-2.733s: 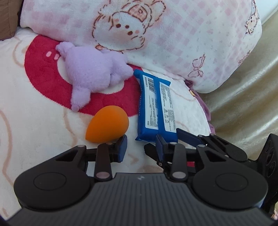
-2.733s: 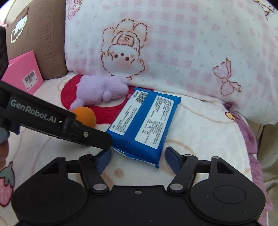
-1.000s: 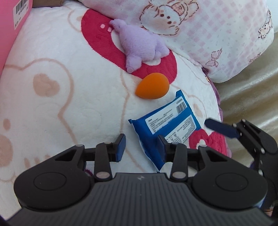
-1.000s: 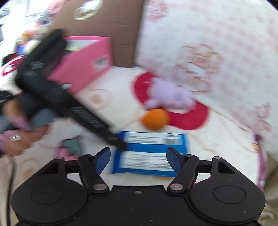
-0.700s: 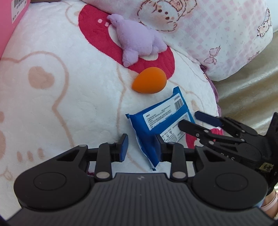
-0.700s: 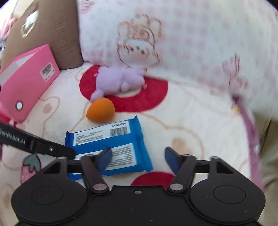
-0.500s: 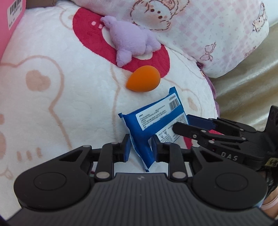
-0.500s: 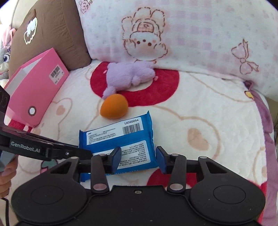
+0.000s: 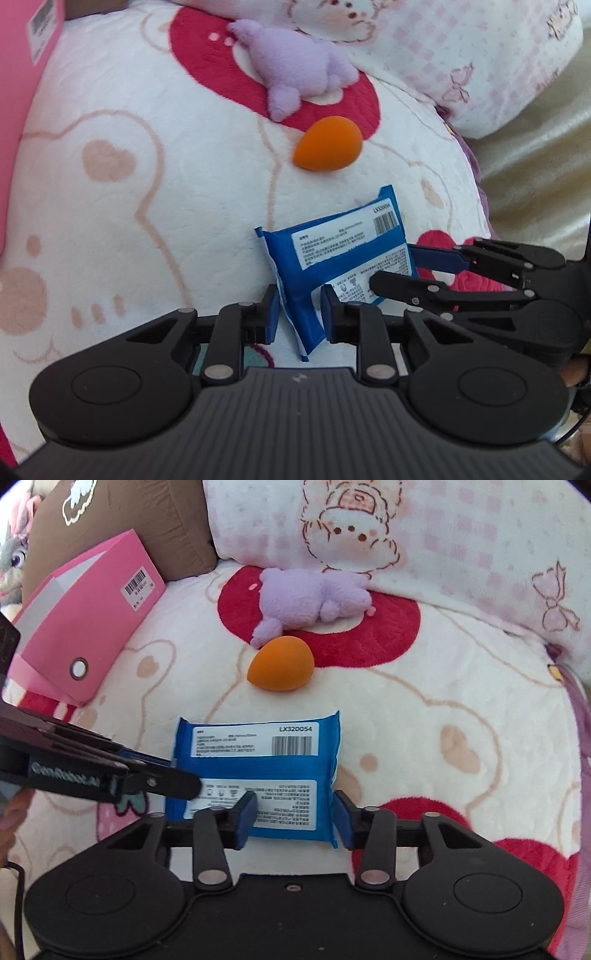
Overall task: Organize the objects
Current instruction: 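Lift the wet-wipe pack with the left gripper and carry it over the pink box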
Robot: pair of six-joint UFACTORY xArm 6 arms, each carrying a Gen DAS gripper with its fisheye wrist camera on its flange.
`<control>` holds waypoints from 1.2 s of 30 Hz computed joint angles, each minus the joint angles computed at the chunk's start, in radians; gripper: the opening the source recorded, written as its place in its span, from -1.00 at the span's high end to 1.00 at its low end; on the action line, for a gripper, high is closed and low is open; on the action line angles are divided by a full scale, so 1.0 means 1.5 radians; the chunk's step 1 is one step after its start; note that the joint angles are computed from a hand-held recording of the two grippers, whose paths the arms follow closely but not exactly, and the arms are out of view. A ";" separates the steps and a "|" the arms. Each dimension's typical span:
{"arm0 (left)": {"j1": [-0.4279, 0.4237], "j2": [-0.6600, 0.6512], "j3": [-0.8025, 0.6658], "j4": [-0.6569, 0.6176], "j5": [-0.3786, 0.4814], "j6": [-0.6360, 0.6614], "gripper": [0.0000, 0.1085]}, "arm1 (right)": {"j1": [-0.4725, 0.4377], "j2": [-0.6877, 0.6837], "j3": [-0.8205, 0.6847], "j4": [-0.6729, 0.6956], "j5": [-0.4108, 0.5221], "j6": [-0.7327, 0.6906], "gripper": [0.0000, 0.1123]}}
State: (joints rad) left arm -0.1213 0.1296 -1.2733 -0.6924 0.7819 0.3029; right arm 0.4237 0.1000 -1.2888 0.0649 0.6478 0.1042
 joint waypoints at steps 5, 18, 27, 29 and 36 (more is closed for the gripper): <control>0.006 -0.002 -0.004 -0.017 0.013 0.007 0.59 | 0.009 0.009 -0.023 -0.014 0.025 0.056 0.16; 0.077 -0.080 0.036 -0.038 0.127 0.062 0.59 | 0.059 0.001 -0.061 -0.002 0.093 0.046 0.06; 0.123 -0.162 0.065 -0.019 0.183 0.062 0.59 | 0.104 -0.013 -0.093 -0.008 0.125 0.044 -0.06; 0.129 -0.176 0.070 -0.015 0.191 0.059 0.59 | 0.110 -0.018 -0.094 -0.004 0.128 0.043 -0.06; 0.152 -0.222 0.089 -0.024 0.197 0.062 0.59 | 0.134 -0.033 -0.101 -0.031 0.118 0.063 -0.12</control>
State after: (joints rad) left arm 0.1063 -0.2037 -1.1396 -0.7287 1.0768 0.3962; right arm 0.6248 0.0508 -1.4399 0.0180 0.8248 0.1982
